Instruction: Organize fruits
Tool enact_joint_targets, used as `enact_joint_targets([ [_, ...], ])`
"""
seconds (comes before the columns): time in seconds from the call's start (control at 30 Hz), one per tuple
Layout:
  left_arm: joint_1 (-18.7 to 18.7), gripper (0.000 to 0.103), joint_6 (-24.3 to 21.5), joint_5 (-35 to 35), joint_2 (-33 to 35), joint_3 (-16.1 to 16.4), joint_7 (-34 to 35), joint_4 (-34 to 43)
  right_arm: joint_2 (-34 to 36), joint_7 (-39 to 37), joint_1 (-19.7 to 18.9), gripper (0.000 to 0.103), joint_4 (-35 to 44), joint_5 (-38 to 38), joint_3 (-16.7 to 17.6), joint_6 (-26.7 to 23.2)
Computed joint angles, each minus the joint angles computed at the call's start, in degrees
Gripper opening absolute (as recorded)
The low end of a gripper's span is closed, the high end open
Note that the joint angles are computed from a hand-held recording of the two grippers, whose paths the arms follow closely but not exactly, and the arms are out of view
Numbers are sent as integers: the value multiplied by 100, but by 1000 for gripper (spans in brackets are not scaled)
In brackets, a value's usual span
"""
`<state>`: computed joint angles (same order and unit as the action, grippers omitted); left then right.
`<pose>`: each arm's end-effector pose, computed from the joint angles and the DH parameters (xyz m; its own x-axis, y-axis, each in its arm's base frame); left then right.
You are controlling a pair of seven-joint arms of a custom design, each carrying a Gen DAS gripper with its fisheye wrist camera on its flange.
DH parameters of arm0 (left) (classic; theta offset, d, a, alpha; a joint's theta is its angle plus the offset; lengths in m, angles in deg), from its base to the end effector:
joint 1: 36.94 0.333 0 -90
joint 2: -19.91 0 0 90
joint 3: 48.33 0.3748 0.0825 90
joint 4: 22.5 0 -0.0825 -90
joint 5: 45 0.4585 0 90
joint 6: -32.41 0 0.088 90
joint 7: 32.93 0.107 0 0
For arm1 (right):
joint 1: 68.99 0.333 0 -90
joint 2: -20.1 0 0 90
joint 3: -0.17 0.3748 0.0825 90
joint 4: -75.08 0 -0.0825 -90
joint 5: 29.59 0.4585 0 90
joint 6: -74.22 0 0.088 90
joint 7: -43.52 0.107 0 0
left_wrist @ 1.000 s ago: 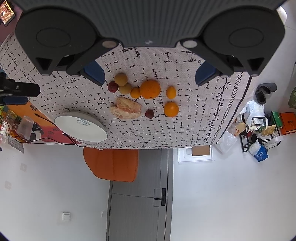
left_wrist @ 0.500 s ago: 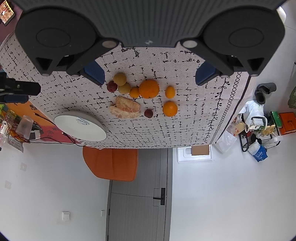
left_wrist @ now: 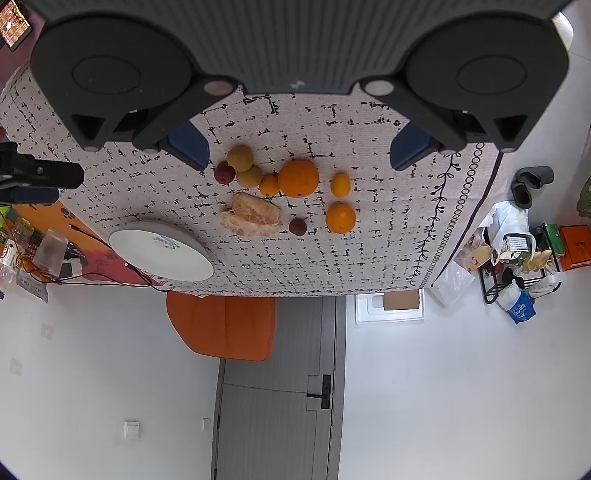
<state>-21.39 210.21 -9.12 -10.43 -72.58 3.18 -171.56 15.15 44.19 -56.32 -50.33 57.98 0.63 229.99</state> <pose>0.4502 -0.1361 0.5241 0.0871 -0.9951 0.0461 -0.5196 -0.0849 -0.8502 0.5954 0.1017 0.4858 0.5649 -0.8044 -0.1841 -0.4901 -0.1475 -0.8591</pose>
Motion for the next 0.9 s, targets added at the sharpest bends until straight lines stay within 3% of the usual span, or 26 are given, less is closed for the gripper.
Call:
enact_joint_targets([
  [0.1, 204, 103, 200, 29, -71, -136, -122, -52, 1, -76, 0, 103, 2, 47, 2, -3],
  [0.2, 165, 103, 424, -28, -63, -62, 22, -104, 20, -152, 7, 103, 17, 151, 12, 40],
  [0.3, 461, 103, 589, -144, -136, -337, 92, -137, 42, -291, 12, 103, 23, 256, 26, 72],
  [0.6, 781, 101, 943, -683, 91, -649, 523, -152, 223, -483, -16, 103, 102, 455, 57, -47],
  [0.73, 956, 101, 1054, -1003, 282, -806, 695, -116, 315, -1194, 7, 103, 130, 875, 118, 82],
  [0.83, 1331, 100, 1132, -1223, 369, -1185, 788, -54, 459, -1061, -9, 103, 229, 787, 133, 53],
  [0.9, 1786, 100, 1198, -1402, 307, -1653, 822, -22, 541, -993, -38, 103, 285, 803, 133, -49],
])
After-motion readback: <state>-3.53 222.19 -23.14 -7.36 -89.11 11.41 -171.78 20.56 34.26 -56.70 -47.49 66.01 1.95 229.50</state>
